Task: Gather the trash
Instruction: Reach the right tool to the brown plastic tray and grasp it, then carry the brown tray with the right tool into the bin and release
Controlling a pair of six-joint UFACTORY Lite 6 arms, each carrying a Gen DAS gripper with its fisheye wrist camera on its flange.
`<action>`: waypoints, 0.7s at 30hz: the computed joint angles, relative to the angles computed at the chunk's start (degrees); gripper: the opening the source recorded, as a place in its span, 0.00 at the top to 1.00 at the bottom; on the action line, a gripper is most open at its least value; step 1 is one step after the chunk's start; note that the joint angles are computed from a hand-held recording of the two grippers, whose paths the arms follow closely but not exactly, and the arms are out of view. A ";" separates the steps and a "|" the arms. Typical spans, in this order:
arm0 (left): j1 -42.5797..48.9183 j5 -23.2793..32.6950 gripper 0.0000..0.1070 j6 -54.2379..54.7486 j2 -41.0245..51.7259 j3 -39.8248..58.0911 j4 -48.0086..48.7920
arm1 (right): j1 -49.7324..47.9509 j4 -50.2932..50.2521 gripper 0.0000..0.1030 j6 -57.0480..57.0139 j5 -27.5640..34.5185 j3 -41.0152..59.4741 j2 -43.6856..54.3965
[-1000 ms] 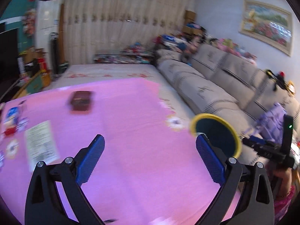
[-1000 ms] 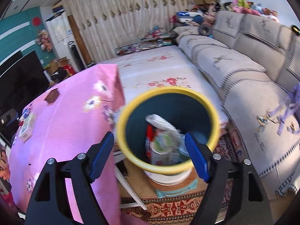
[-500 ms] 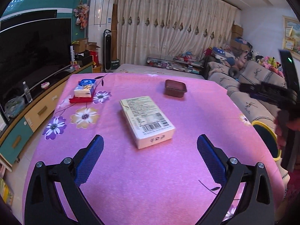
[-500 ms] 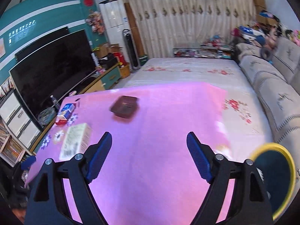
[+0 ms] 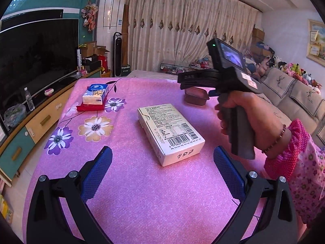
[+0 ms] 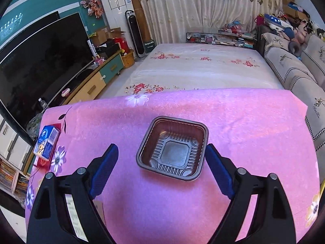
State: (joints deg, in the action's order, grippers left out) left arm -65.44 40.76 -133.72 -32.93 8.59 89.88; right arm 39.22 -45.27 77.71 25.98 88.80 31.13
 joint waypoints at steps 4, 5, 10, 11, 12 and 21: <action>2.03 -2.73 0.08 -2.43 0.40 -0.33 3.55 | 0.61 4.05 0.14 -4.17 5.06 10.40 7.58; 2.01 -2.81 0.08 -2.71 0.42 -0.41 3.75 | 0.76 5.48 0.13 -5.80 7.44 13.67 9.84; 3.41 -4.05 0.08 -4.81 0.90 -0.69 6.21 | 0.77 8.91 0.15 -9.59 11.86 20.96 15.96; 3.46 -4.13 0.08 -4.68 0.81 -0.69 6.10 | 0.63 9.53 0.30 -10.40 12.02 21.24 16.41; 2.75 -3.75 0.08 -4.22 0.94 -0.37 5.18 | 0.82 9.00 0.35 -10.23 12.65 21.18 16.57; 3.23 -4.35 0.08 -4.80 2.88 0.65 5.31 | 1.41 -0.34 0.37 -1.03 4.20 -3.95 -2.57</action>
State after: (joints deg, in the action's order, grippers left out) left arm -62.21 36.41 -138.52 -30.05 9.24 95.19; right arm 40.63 -45.61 76.68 30.18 84.85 28.55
